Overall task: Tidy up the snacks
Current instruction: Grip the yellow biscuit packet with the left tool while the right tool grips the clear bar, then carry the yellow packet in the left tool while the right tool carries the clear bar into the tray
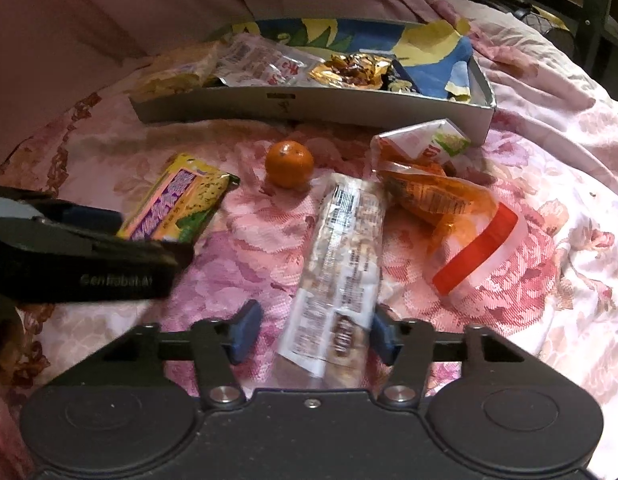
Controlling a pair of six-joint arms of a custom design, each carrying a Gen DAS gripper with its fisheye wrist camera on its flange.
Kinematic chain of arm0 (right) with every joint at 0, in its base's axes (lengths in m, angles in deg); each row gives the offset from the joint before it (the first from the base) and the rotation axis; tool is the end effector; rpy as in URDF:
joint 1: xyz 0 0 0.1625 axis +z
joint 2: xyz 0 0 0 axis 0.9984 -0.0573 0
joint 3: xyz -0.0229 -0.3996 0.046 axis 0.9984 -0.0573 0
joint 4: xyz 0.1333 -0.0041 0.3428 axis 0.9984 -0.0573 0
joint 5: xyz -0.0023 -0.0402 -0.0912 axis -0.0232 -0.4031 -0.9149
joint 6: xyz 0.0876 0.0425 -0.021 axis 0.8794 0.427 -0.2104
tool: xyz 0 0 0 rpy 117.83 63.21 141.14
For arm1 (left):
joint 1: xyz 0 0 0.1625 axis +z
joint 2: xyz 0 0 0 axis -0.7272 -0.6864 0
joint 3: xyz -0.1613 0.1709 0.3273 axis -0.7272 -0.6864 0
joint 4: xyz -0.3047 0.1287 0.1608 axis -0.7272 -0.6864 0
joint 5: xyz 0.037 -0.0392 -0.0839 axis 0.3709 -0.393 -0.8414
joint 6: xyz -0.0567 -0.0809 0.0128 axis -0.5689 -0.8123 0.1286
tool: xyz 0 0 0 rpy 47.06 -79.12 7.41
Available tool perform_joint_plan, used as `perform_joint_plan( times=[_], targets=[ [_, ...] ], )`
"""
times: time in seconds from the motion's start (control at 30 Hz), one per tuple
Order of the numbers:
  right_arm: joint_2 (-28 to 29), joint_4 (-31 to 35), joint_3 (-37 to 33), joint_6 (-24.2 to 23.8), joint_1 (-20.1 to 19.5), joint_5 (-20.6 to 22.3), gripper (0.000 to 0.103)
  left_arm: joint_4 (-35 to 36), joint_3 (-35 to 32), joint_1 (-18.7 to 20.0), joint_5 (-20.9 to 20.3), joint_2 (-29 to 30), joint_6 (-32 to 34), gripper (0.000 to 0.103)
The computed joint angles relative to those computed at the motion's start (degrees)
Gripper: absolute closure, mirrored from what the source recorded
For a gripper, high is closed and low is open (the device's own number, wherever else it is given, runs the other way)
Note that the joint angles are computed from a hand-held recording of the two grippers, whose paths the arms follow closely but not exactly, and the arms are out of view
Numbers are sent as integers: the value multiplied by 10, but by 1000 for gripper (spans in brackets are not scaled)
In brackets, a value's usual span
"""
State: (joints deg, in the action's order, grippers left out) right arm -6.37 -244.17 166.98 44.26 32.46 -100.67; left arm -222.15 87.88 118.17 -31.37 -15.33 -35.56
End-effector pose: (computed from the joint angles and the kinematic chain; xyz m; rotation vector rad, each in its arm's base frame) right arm 0.3639 -0.5151 -0.1103 0.4968 -2.3901 0.5888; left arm 0.0329 -0.5436 0.2818 0.4373 2.2835 -0.5861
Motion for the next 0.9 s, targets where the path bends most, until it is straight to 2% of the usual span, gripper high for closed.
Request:
perform_joint_plan(
  times=[0.13,0.27,0.4,0.43,0.6,0.67,0.73,0.8,0.9],
  targets=[
    [1,-5,0,-4,1,3,54,19,-15,11,-24,-8,-31,48],
    [-1,-1,1,2,0,7,53,20,-21,16,-29,-6,-33,46],
    [-4,-7,4,18,-5,18,50,3,-18,16,-31,-3,-25,36],
    [-4,-10,4,19,-7,21,47,-7,-17,17,-29,-1,-20,33],
    [-1,-29,-3,36,-14,32,40,-38,-22,21,-27,13,1,31],
    [-1,-30,-7,47,-18,37,40,-50,-23,22,-27,18,14,33],
    [0,-22,-11,53,-20,38,46,-61,-20,20,-25,21,31,43],
    [2,-21,-13,44,-19,33,51,-66,-17,17,-19,22,42,49],
    [7,-23,-16,23,-14,23,54,-65,-12,12,-11,20,46,50]
  ],
)
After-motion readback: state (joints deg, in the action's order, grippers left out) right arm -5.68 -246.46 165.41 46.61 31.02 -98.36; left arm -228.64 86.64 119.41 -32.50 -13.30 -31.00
